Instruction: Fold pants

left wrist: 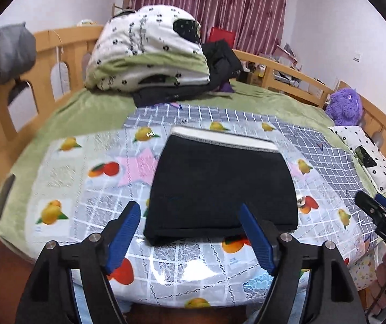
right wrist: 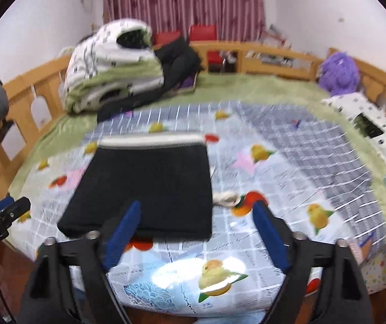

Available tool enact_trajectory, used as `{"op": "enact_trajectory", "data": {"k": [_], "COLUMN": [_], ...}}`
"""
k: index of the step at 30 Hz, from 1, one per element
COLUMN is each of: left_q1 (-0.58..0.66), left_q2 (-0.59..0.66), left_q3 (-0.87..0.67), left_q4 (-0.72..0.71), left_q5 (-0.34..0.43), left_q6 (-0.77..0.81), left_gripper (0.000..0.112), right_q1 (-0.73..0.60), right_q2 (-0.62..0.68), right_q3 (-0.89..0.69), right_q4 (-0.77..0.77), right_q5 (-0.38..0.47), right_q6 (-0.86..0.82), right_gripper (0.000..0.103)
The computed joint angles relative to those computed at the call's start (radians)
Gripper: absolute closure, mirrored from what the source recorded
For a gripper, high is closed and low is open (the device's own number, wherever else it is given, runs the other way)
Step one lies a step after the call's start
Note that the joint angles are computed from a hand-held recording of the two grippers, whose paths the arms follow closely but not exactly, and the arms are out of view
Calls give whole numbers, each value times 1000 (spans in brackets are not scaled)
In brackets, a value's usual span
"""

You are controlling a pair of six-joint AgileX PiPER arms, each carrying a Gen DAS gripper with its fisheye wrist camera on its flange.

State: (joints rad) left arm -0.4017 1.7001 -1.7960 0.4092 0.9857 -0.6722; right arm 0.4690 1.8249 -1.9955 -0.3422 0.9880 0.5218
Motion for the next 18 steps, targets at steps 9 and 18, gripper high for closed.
{"op": "enact_trajectory", "data": {"k": [9,18], "left_q1": [-126,-227], "left_q2": [-137,-172], "left_q3": [135,191], "left_q4": [107,244], "left_q5": [7,77], "left_q6": [-105,-212], "left_gripper": [29,28], "right_q1": [124,158], "right_q2": [-193,-268], "right_q3": [192,322], "right_q4": [-172,-231], "right_q5": [20,27], "right_q6": [175,240], "right_gripper": [5,5]}}
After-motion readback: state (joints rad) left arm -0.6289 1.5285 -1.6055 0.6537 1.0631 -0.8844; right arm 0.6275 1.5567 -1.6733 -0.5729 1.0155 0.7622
